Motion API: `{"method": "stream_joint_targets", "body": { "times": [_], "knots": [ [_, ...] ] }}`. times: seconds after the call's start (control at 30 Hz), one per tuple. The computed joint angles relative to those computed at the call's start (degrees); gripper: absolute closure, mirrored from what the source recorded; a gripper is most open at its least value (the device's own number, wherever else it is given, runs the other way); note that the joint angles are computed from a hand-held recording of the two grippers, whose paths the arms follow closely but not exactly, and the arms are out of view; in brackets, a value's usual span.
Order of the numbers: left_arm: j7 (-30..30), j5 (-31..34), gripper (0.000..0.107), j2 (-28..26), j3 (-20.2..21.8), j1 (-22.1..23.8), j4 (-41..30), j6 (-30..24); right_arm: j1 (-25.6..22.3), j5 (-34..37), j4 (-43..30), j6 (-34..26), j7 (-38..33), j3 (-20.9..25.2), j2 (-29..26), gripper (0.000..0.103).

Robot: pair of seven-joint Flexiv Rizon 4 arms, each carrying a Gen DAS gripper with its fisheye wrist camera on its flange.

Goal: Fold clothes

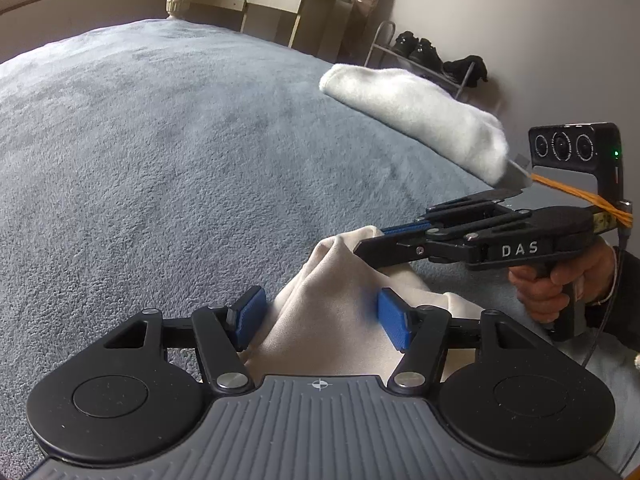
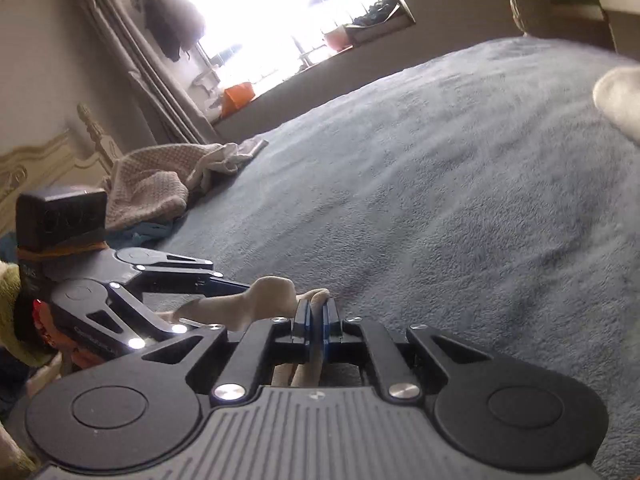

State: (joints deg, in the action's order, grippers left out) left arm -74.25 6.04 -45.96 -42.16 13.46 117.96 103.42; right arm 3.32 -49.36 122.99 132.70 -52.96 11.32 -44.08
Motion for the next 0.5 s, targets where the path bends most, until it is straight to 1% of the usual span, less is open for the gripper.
{"method": "stream_joint_targets", "body": {
  "times": [0.03, 0.07, 0.1, 0.13, 0.17, 0.2, 0.23, 0.27, 0.37, 0.4, 0.43, 0.5],
  "knots": [
    [-0.2, -0.3, 0.044, 0.1, 0.6, -0.5, -0.2, -0.1, 1.2, 2.5, 0.2, -2.5, -2.1, -0.2, 0.7, 0.098],
    [-0.4, -0.6, 0.044, 0.1, 0.8, -0.7, -0.4, -0.1, 0.7, 2.2, -0.3, -2.4, -0.4, 0.1, -0.3, 0.099],
    [-0.8, -0.9, 0.044, -0.2, 0.5, -0.6, -0.6, 0.0, -1.3, -0.1, -1.1, -0.9, 4.6, 0.9, -1.6, 0.099],
    [-1.3, -1.2, 0.043, -0.5, 0.1, -0.4, -0.9, 0.0, -3.3, 0.7, -1.3, -0.5, 7.5, 3.0, -2.2, 0.097],
    [-2.0, -1.6, 0.043, -0.9, -0.5, 0.2, -1.1, 0.0, -3.7, 2.3, -1.2, 1.0, 10.3, 3.5, -2.4, 0.094],
    [-3.0, -2.0, 0.042, -1.5, -1.6, 1.1, -1.1, 0.1, -2.6, 7.1, -0.2, 4.7, 9.9, 3.3, -2.4, 0.094],
    [-4.2, -2.4, 0.042, -2.3, -2.8, 2.2, -1.0, 0.2, -3.0, 8.2, 0.2, 8.4, 10.7, 3.8, -3.1, 0.093],
    [-5.5, -2.7, 0.041, -2.9, -3.8, 3.1, -1.0, 0.5, -3.7, 7.7, 0.5, 11.5, 12.0, 4.2, -3.7, 0.093],
    [-9.8, -2.9, 0.04, -3.7, -5.4, 5.2, -0.6, 1.9, -4.5, -1.4, 1.4, 15.0, 13.4, 3.0, -3.0, 0.093],
    [-11.3, -2.8, 0.04, -3.6, -5.8, 5.9, -0.3, 2.5, -3.9, -5.2, 1.6, 14.0, 13.3, 1.7, -2.1, 0.093],
    [-12.9, -2.6, 0.039, -3.3, -6.1, 6.7, 0.2, 3.0, -2.5, -6.9, 1.9, 11.5, 12.6, 0.4, -0.8, 0.093],
    [-16.0, -2.0, 0.038, -2.2, -6.7, 8.4, 1.2, 4.0, 3.6, -1.3, 3.9, 2.5, 10.0, -3.1, 3.1, 0.095]
  ]
}}
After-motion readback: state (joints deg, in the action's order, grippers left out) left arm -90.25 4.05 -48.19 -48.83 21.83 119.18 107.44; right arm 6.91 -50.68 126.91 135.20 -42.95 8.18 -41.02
